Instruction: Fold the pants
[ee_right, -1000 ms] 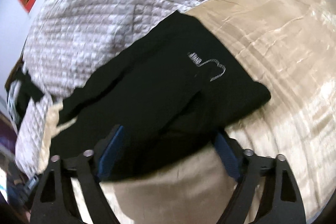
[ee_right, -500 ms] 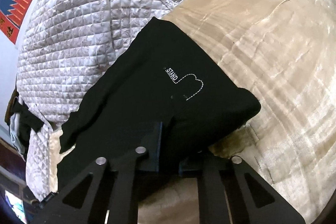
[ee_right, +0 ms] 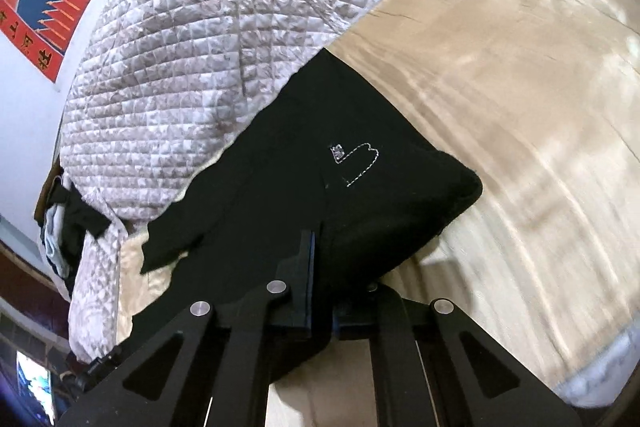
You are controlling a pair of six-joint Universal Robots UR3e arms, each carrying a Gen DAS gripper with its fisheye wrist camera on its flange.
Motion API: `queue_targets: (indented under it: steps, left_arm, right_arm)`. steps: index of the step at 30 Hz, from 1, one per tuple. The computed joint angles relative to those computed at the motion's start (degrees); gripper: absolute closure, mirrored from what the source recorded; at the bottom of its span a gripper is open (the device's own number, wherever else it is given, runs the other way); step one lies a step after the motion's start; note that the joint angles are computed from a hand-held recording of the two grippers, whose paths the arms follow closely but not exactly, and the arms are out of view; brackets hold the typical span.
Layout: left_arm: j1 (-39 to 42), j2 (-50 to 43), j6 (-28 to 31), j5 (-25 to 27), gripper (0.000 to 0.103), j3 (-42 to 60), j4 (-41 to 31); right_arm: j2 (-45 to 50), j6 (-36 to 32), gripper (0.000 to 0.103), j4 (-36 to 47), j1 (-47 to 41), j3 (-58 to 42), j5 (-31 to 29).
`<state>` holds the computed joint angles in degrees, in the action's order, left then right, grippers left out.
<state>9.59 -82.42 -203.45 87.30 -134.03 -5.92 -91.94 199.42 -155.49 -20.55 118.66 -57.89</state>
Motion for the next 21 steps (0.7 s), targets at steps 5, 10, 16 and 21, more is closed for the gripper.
queue_targets:
  steps: [5,10,16,21]
  left_arm:
    - [-1.61,0.05,0.92,2.14,0.099,-1.73,-2.9]
    - [-2.3,2.64,-1.06,6.01,0.093,-2.11,-7.72]
    - [-4.59,8.12,-5.07,15.55,0.093,-2.55,-12.27]
    - [-10.42,4.03,-3.61,20.54,0.087,2.68,-9.85]
  right_arm:
    - [-6.86,-3.22,0.098,3.69,-3.38,7.46,0.13]
    - [-7.4,-5.68,0.092,7.02,-4.57,7.86,0.33]
    - [-19.3,-6.34,0.065,11.06,-6.63,11.13,-7.17]
    - [-20.03,-5.07,0.065,5.72,-1.04,8.55,-17.68]
